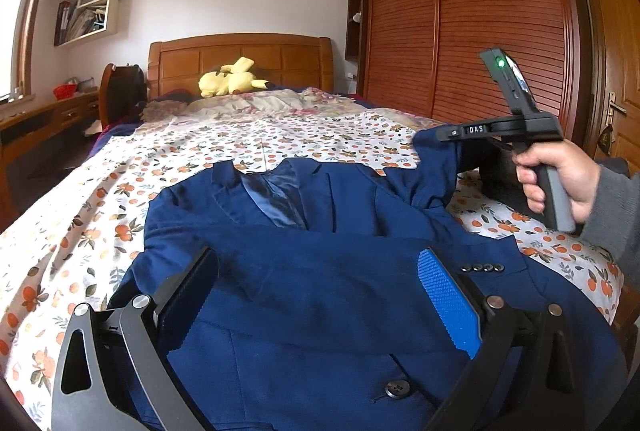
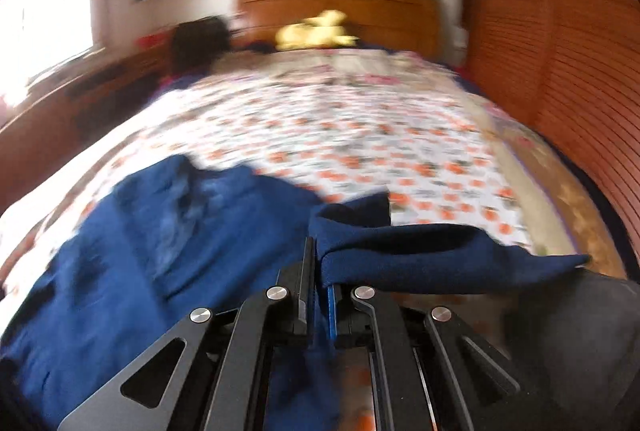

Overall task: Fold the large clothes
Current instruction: 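Grasp the other jacket sleeve with the right gripper, then fold the held sleeve across the jacket front with the right gripper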

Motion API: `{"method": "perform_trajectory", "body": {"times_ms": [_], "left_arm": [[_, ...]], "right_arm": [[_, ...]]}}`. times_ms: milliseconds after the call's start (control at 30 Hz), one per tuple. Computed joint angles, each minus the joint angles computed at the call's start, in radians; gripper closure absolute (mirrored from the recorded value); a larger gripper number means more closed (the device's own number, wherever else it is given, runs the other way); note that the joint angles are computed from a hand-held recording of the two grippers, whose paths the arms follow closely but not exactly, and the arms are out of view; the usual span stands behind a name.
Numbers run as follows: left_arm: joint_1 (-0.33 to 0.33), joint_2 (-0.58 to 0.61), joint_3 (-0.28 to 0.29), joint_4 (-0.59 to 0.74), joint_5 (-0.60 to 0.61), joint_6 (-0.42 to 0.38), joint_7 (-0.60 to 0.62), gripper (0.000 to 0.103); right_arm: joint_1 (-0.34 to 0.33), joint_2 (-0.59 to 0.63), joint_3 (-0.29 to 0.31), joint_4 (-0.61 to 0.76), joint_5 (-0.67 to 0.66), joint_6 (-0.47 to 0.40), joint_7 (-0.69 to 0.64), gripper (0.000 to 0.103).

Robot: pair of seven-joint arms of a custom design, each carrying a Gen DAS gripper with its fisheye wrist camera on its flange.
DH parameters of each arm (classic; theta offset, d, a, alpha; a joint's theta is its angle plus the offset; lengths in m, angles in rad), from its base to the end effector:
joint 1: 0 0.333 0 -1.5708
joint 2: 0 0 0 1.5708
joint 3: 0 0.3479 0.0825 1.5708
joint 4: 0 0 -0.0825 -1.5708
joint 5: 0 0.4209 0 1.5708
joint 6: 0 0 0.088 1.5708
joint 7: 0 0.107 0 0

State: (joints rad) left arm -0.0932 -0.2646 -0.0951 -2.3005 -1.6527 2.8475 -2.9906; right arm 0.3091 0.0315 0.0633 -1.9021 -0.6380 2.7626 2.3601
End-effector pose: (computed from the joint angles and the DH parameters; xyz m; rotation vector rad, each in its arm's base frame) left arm 0.5146 -0.0469 0.5147 -1.2057 1.9259 -1.2698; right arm 0.5980 0.2600 0.5908 -1.7220 1.5929 -0.7738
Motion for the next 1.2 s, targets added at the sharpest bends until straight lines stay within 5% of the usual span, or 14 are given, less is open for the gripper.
{"method": "perform_trajectory", "body": {"times_ms": [200, 333, 633, 1000, 1200], "left_arm": [[0.002, 0.004, -0.001, 0.001, -0.001, 0.001, 0.004, 0.003], [0.003, 0.006, 0.000, 0.001, -0.001, -0.001, 0.008, 0.003], [0.005, 0.004, 0.001, 0.001, 0.002, -0.010, 0.006, 0.003], [0.008, 0.009, 0.003, 0.003, 0.002, -0.010, 0.009, 0.003], [0.009, 0.012, 0.004, 0.004, 0.003, -0.012, 0.011, 0.003]], "right_arm": [[0.047, 0.024, 0.041, -0.010, 0.193, -0.025, -0.201, 0.095], [0.065, 0.033, 0.045, -0.014, 0.280, -0.091, -0.283, 0.073], [0.074, -0.041, 0.049, -0.095, 0.223, -0.122, -0.216, 0.072], [0.001, -0.065, 0.042, -0.075, 0.041, -0.141, -0.017, 0.054], [-0.028, -0.014, 0.005, -0.060, 0.075, -0.160, 0.054, 0.048]]}}
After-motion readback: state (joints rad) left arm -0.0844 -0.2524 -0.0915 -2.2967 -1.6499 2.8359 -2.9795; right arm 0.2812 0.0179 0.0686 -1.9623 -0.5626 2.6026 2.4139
